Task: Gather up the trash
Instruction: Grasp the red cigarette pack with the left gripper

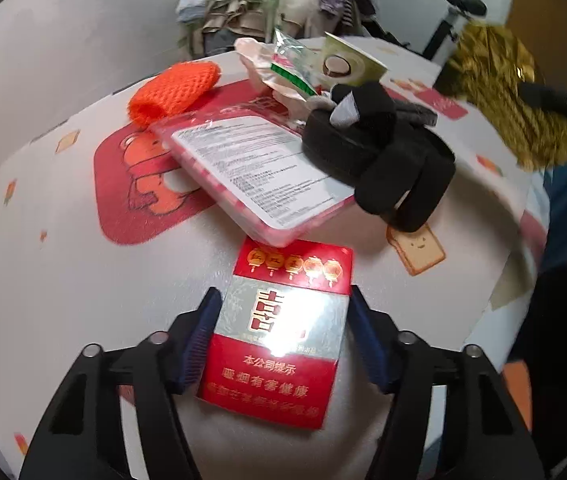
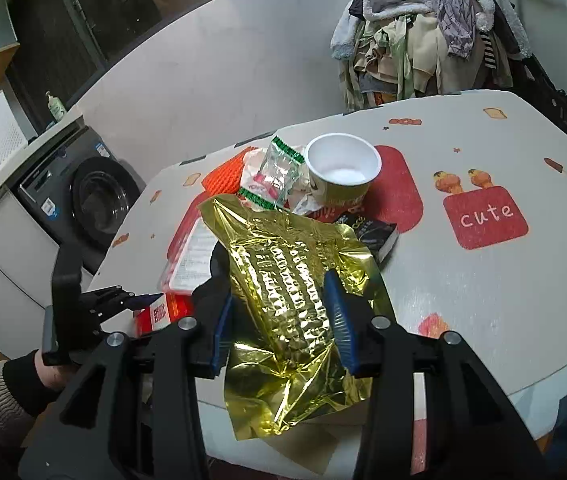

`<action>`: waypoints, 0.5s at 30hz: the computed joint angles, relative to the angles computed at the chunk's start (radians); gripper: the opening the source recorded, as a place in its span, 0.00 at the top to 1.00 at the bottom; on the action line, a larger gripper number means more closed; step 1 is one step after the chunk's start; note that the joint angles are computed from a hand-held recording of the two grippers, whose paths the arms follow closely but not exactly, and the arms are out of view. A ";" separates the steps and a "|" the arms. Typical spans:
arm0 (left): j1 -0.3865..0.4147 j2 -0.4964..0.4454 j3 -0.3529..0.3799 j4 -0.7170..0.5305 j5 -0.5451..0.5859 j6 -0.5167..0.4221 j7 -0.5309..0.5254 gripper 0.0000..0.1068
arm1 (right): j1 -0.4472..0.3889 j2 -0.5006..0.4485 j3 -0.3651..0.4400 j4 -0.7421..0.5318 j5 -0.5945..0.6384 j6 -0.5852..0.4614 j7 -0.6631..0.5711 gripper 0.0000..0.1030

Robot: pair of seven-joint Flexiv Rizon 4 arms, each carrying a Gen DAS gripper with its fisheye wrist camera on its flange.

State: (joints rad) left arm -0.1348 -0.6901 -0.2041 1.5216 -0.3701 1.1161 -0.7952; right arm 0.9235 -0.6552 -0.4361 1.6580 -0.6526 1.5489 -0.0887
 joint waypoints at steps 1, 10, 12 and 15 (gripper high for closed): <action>0.006 0.009 -0.007 0.016 -0.010 0.009 -0.001 0.44 | 0.003 0.002 0.001 0.003 -0.002 -0.003 -0.002 0.57; 0.073 0.156 -0.091 0.259 -0.158 0.138 0.030 0.46 | 0.071 0.021 -0.052 0.061 -0.004 0.029 0.030 0.57; 0.095 0.192 -0.129 0.316 -0.218 0.177 0.055 0.46 | 0.099 0.026 -0.077 0.080 0.005 0.043 0.035 0.57; 0.119 0.250 -0.187 0.404 -0.318 0.239 0.110 0.46 | 0.147 0.035 -0.116 0.110 0.028 0.057 0.033 0.57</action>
